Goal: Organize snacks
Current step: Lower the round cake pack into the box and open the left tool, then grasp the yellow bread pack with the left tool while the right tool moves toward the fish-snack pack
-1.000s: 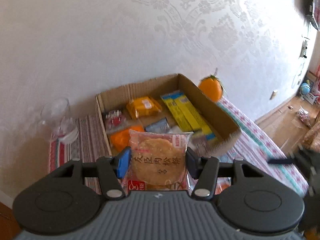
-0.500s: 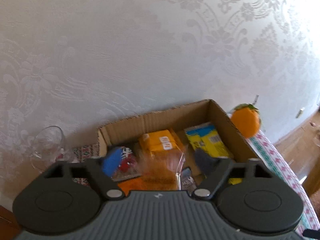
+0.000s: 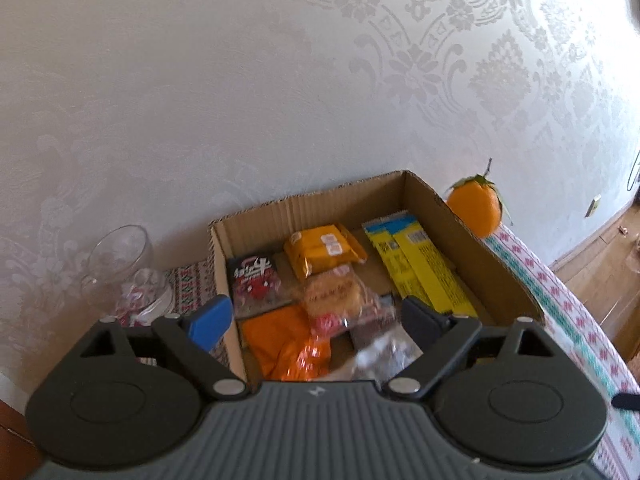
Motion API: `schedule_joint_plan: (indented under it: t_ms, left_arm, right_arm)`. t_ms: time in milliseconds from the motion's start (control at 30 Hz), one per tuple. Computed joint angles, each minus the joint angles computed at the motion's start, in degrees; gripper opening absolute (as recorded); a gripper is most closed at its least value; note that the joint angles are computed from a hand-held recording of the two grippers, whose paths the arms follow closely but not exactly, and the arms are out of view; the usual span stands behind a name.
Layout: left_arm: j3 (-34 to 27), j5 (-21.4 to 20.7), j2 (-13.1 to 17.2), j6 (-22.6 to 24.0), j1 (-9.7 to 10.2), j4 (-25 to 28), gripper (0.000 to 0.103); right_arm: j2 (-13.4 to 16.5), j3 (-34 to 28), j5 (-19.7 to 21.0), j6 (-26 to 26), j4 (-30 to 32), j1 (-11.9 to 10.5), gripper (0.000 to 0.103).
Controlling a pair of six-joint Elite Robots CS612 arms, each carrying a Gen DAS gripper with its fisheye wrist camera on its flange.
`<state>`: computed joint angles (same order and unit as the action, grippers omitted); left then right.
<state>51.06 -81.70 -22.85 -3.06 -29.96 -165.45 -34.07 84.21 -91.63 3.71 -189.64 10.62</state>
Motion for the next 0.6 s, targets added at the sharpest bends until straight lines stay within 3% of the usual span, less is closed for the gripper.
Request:
schedule_joint_plan:
  t_ms: [267,433,600]
  left_arm:
    - [13.0,0.6,-5.9,-2.2,-0.32,-7.6,0.095]
    - [19.5,2.0,-8.2,-3.0,-0.73,-12.1,0.096]
    - [24.2,0.7,-9.6,-5.1,-1.26,-14.2,0.096]
  right_arm:
    - [-0.3,0.5,-0.8,-0.2,0.3,0.3,0.103]
    - [-0.5,1.2,-1.4,0.2,0.9,0.3,0.103]
    - [-0.5,1.6,-1.4,1.3,1.8,0.1,0.103]
